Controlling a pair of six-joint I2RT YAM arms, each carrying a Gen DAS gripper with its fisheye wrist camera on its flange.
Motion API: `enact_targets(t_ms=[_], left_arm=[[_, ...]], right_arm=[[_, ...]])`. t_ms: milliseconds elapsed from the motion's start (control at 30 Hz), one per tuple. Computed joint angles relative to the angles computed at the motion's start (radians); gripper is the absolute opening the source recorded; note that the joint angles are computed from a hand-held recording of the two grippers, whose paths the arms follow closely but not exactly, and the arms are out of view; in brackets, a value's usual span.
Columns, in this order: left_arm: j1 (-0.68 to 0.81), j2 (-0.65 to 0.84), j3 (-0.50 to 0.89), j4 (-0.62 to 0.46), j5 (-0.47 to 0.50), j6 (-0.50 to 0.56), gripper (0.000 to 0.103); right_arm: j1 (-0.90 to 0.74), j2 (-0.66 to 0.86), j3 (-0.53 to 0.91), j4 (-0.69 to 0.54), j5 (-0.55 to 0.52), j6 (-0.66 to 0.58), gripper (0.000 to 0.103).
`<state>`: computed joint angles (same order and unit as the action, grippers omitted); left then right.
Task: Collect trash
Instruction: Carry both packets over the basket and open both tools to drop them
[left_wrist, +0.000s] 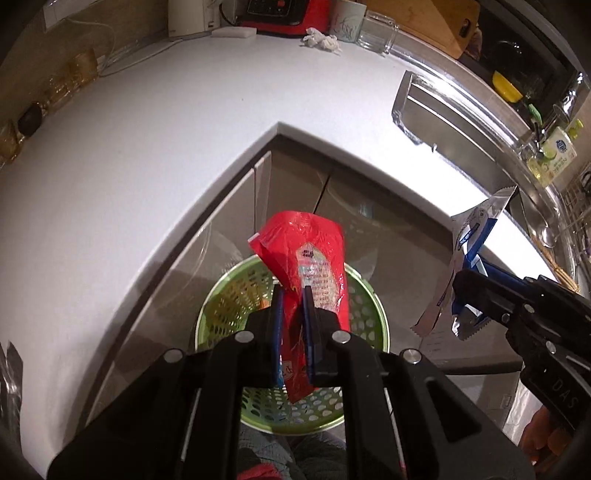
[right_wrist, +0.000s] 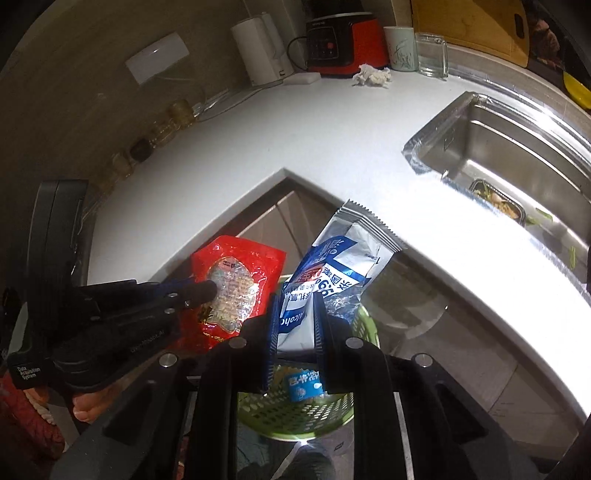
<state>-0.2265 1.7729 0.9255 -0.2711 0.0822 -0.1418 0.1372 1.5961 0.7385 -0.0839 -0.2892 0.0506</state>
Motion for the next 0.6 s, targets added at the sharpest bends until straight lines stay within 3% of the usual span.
enact_targets(t_ms=[133,267,600], left_arm=[[-0.029,0.004,-0.061,0.032,-0.034,-0.034,0.018],[-0.042,0.027,-0.095,0.063,-0.042,-0.062,0.034],[-0.047,0.021,-0.123,0.075,-0.079,-0.094,0.039]], right_arm=[[0.000,-0.034,-0.080,0.022,-0.018,-0.007,0.019],[-0.007,-0.054,-0.116,0.028,-0.033,-0.016,0.019],[-0.020,-0.072,-0.149,0.030,-0.047,-0.030,0.019]])
